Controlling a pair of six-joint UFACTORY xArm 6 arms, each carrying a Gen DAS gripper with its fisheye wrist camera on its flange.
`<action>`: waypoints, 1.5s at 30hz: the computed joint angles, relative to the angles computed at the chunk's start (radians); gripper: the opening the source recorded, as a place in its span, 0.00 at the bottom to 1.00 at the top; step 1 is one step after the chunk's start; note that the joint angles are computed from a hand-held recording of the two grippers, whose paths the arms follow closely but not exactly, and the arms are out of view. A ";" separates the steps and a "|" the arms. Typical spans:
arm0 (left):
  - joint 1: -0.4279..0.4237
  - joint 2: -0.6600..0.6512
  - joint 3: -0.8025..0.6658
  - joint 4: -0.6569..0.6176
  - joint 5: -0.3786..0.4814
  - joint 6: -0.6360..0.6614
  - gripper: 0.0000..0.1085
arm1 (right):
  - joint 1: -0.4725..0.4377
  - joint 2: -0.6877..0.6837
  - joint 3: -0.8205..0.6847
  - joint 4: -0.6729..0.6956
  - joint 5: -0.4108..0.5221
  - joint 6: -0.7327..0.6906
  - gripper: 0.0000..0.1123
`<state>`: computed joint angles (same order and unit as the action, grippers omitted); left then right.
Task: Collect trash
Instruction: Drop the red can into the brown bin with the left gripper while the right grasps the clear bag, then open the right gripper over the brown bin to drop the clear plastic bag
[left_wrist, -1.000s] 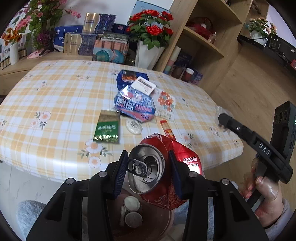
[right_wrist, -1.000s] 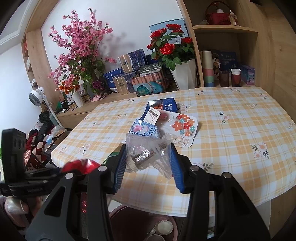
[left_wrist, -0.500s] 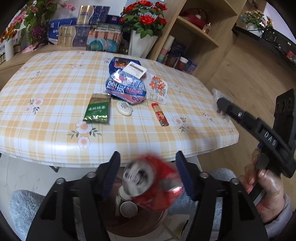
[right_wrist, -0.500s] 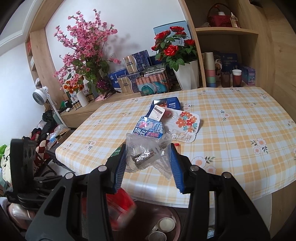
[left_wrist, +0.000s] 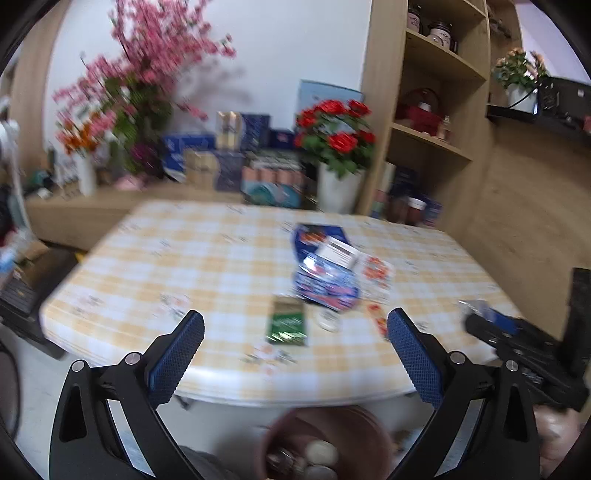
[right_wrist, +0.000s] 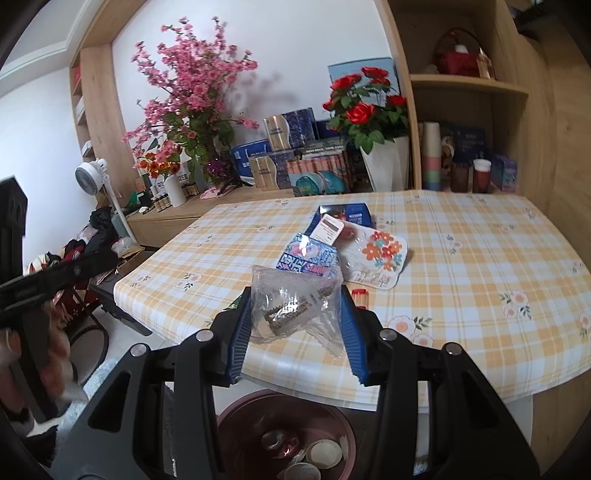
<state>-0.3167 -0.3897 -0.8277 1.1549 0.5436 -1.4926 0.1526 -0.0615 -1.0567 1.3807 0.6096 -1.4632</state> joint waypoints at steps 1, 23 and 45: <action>-0.011 -0.006 -0.003 0.026 0.042 -0.012 0.89 | 0.002 -0.003 0.003 0.000 0.001 -0.008 0.41; 0.002 -0.044 0.049 0.041 0.122 -0.028 0.89 | 0.045 -0.028 0.048 -0.047 0.010 -0.059 0.43; 0.056 -0.018 0.087 0.018 -0.014 -0.048 0.89 | 0.095 0.009 0.060 0.045 -0.172 -0.117 0.87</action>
<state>-0.2603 -0.4079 -0.7412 1.1730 0.5295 -1.5410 0.2480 -0.0528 -0.9966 1.4261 0.4377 -1.5803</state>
